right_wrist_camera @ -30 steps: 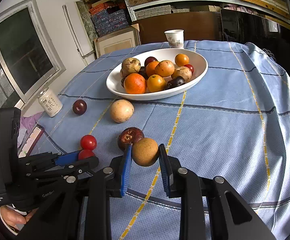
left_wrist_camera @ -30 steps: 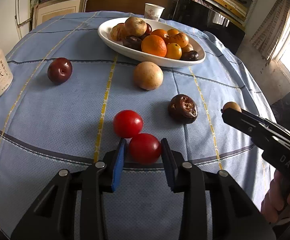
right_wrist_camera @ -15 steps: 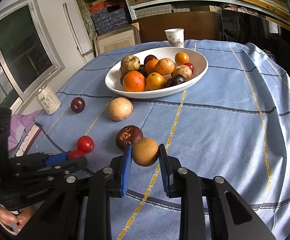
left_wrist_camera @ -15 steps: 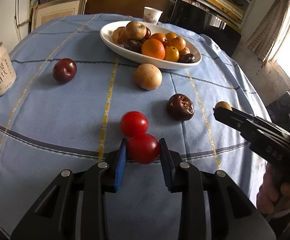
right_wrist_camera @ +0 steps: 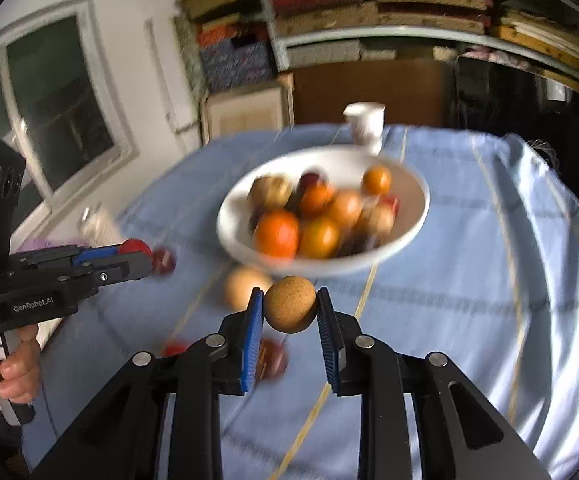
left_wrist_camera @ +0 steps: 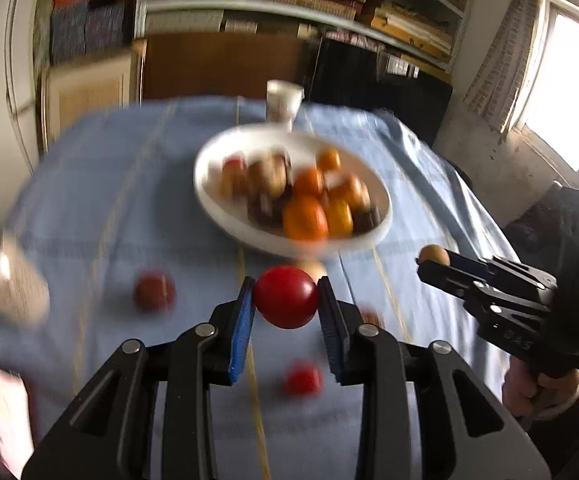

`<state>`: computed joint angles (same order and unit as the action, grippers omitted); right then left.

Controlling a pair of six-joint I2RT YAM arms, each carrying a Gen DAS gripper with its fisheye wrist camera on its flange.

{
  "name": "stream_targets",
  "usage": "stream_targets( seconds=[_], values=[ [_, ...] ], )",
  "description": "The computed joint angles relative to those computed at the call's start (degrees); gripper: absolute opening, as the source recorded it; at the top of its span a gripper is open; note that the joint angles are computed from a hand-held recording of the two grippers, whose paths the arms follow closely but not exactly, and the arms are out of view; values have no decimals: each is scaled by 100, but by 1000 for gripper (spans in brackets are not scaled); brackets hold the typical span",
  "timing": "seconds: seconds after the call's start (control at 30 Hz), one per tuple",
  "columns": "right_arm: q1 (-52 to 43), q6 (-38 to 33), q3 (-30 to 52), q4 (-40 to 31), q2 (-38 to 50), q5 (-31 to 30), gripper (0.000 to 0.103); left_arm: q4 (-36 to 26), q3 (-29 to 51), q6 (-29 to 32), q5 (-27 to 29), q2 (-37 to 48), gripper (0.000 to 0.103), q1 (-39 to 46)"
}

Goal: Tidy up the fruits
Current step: 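Carry the tomato and tan fruit over the white plate and open both tools, then move both open tools back to the remaining fruits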

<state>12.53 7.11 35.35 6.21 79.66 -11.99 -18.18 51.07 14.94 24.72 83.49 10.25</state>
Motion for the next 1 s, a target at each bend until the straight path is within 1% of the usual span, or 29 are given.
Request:
stream_targets(
  seconds=[0.17, 0.23, 0.3, 0.33, 0.4, 0.5, 0.53, 0.57, 0.6, 0.63, 0.67, 0.73, 0.8, 0.83, 0.87, 0.93, 0.97, 1.0],
  values=[
    [-457, 488, 1224, 263, 1298, -203, 27, 81, 1688, -633, -314, 1406, 31, -600],
    [-578, 621, 1845, 231, 1950, -182, 27, 3, 2432, -695, -565, 2011, 31, -885],
    [-648, 660, 2425, 50, 2526, -144, 27, -165, 3052, -782, -677, 2518, 31, -1050],
    [-669, 676, 2625, -32, 2718, -158, 27, -380, 3518, -835, -702, 2888, 31, -1130],
    [-695, 687, 3011, -152, 3082, -198, 27, -556, 4047, -909, -856, 3358, 31, -1256],
    [-678, 645, 3209, -171, 3273, -182, 29, -793, 4573, -920, -1041, 3829, 31, -1374],
    [-685, 630, 3244, -173, 3295, -213, 38, -903, 4697, -929, -1087, 3918, 35, -1393],
    [-696, 619, 3233, -143, 3270, -244, 40, -968, 4746, -963, -1112, 3936, 56, -1388],
    [-696, 621, 3138, -82, 3171, -197, 40, -894, 4666, -1032, -1114, 3853, 76, -1368],
    [-705, 622, 3025, -23, 3047, -185, 40, -615, 4406, -1170, -1145, 3661, 83, -1328],
    [-719, 628, 2879, 58, 2898, -200, 40, -231, 3963, -1291, -1083, 3316, 91, -1247],
    [-753, 659, 2470, 207, 2488, -292, 42, -31, 3526, -1301, -949, 2863, 93, -1107],
    [-726, 591, 2012, 338, 2060, -320, 49, 111, 2991, -1268, -799, 2306, 96, -923],
    [-653, 526, 1670, 400, 1753, -233, 55, 224, 2687, -1241, -742, 2030, 96, -834],
    [-615, 468, 1481, 441, 1584, -201, 56, 408, 2182, -1154, -718, 1600, 98, -709],
    [-396, 269, 874, 598, 1112, -22, 58, 568, 1586, -993, -800, 1104, 98, -586],
    [-264, 172, 630, 622, 947, 96, 59, 698, 1071, -818, -805, 714, 98, -474],
    [-148, 81, 437, 617, 826, 163, 59, 771, 754, -711, -782, 490, 98, -392]
  ],
)
